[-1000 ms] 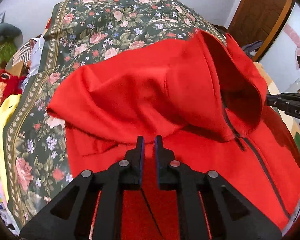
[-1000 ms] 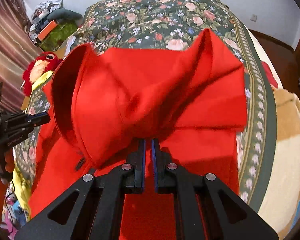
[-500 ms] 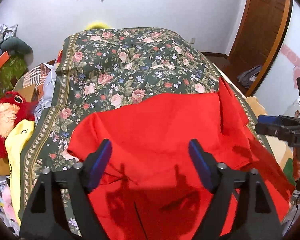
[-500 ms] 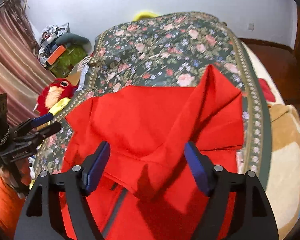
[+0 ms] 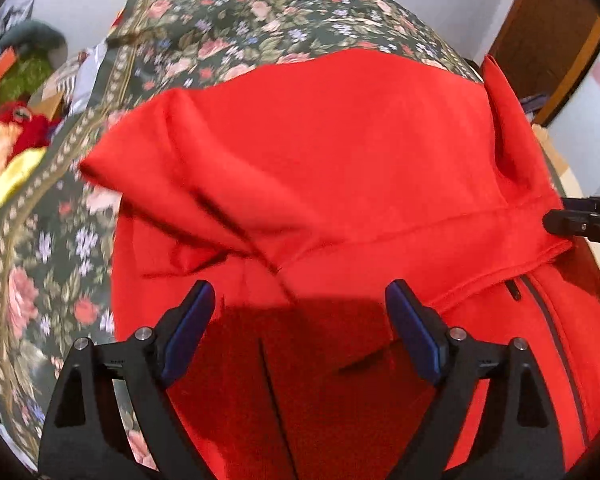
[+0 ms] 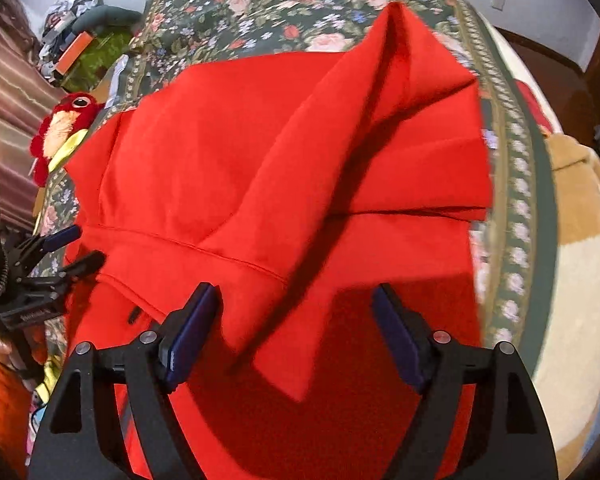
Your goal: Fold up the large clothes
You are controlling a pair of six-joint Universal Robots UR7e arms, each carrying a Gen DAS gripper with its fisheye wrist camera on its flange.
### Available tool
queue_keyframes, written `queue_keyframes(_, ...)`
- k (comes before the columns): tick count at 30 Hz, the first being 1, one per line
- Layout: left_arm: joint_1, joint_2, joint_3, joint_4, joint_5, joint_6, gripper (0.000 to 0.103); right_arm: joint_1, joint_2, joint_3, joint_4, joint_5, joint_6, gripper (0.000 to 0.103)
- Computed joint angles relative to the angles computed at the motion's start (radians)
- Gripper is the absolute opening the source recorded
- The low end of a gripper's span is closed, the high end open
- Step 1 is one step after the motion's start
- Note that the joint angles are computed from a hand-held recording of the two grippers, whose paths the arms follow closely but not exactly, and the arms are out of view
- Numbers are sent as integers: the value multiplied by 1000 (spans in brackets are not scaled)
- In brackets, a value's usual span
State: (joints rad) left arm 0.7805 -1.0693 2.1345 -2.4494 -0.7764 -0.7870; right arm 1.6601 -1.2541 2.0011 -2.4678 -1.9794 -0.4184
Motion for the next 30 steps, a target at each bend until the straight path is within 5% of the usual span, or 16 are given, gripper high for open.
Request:
queue_keyframes(5, -11, -79, 40, 28, 7, -43, 88, 9, -23, 3, -30, -24, -1, 77)
queue_keyframes(11, 3, -149, 18, 89, 119, -63, 88, 37, 9, -35, -119, 2, -35, 78)
queue_keyframes(15, 50, -122, -49, 113, 199, -41, 88, 53, 85, -84, -196, 5, -33, 89)
queue_keyframes(21, 150, -44, -148, 109, 260, -24, 88, 66, 265, -215, -280, -135, -31, 89)
queue_keyframes(25, 209, 13, -212, 283, 321, -130, 88, 59, 334, -256, -380, -249, -83, 89)
queue_keyframes(30, 248, 3, -152, 183, 310, -111, 88, 2, 309, -256, -474, -241, -132, 89)
